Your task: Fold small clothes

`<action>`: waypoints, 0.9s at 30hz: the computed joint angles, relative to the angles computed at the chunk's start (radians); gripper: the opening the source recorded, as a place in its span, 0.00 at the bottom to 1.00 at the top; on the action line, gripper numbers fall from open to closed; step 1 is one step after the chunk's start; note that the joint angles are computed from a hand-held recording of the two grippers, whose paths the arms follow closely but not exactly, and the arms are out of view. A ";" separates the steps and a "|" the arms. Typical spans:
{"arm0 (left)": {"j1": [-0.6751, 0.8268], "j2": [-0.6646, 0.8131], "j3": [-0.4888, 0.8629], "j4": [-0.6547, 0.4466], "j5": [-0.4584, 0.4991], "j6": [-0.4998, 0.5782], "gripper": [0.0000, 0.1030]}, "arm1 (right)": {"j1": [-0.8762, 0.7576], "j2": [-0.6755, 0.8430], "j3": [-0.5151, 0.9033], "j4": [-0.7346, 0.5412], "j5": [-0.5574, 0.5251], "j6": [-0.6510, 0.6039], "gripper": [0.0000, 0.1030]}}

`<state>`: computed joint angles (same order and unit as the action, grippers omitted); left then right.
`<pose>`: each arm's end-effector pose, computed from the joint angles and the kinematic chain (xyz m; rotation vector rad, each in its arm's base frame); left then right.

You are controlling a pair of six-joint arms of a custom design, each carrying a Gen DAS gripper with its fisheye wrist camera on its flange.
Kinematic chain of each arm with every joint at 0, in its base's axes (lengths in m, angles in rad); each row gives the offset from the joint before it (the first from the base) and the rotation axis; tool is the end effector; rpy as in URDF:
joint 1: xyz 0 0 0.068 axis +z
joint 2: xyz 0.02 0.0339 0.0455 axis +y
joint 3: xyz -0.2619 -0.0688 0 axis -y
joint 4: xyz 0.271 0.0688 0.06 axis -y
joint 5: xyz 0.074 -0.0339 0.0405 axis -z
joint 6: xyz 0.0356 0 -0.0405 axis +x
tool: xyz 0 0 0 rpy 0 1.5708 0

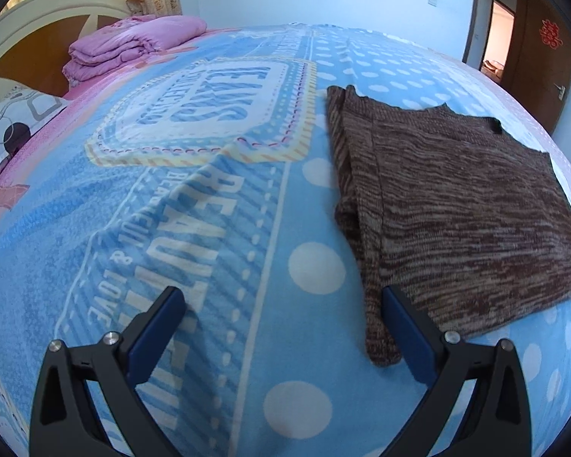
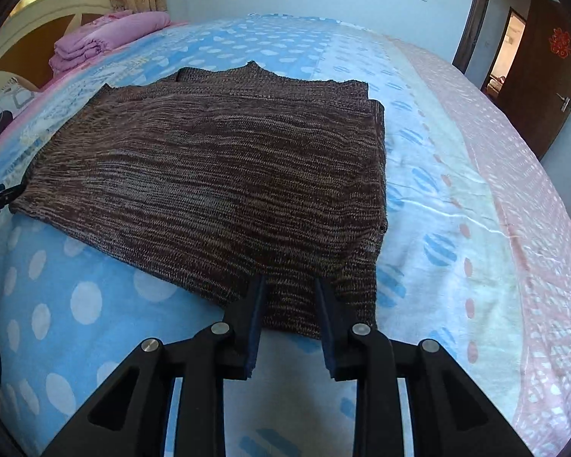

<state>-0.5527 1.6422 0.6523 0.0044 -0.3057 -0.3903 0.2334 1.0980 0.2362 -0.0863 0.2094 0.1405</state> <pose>0.2586 -0.1469 0.0911 0.0867 2.4881 0.0010 0.1828 0.0359 0.0916 -0.0315 2.4921 -0.1082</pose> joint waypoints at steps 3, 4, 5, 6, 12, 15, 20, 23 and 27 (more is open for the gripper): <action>0.005 -0.023 -0.023 -0.001 0.009 0.031 1.00 | 0.039 -0.013 0.024 -0.059 0.056 0.031 0.27; 0.014 -0.038 -0.037 0.000 0.019 0.038 1.00 | 0.064 -0.053 0.023 -0.083 0.073 0.046 0.27; 0.025 -0.053 -0.053 0.007 0.031 0.043 1.00 | 0.096 -0.096 0.017 -0.101 0.083 0.059 0.28; 0.043 -0.071 -0.070 0.012 0.051 0.050 1.00 | 0.135 -0.129 0.013 -0.114 0.102 0.070 0.29; 0.142 -0.136 -0.118 0.015 0.117 0.064 1.00 | 0.480 0.015 0.121 -0.064 0.243 0.110 0.50; 0.195 -0.131 -0.099 -0.006 0.139 0.059 1.00 | 0.589 0.195 0.219 0.003 0.289 0.115 0.50; 0.252 -0.111 -0.056 -0.012 0.135 0.082 1.00 | 0.715 0.476 0.386 0.116 0.352 0.057 0.50; 0.268 -0.108 -0.029 -0.020 0.134 0.101 1.00 | 0.765 0.634 0.498 0.158 0.429 0.003 0.50; 0.283 -0.089 0.019 -0.029 0.163 0.112 1.00 | 0.789 0.801 0.644 0.170 0.508 -0.062 0.50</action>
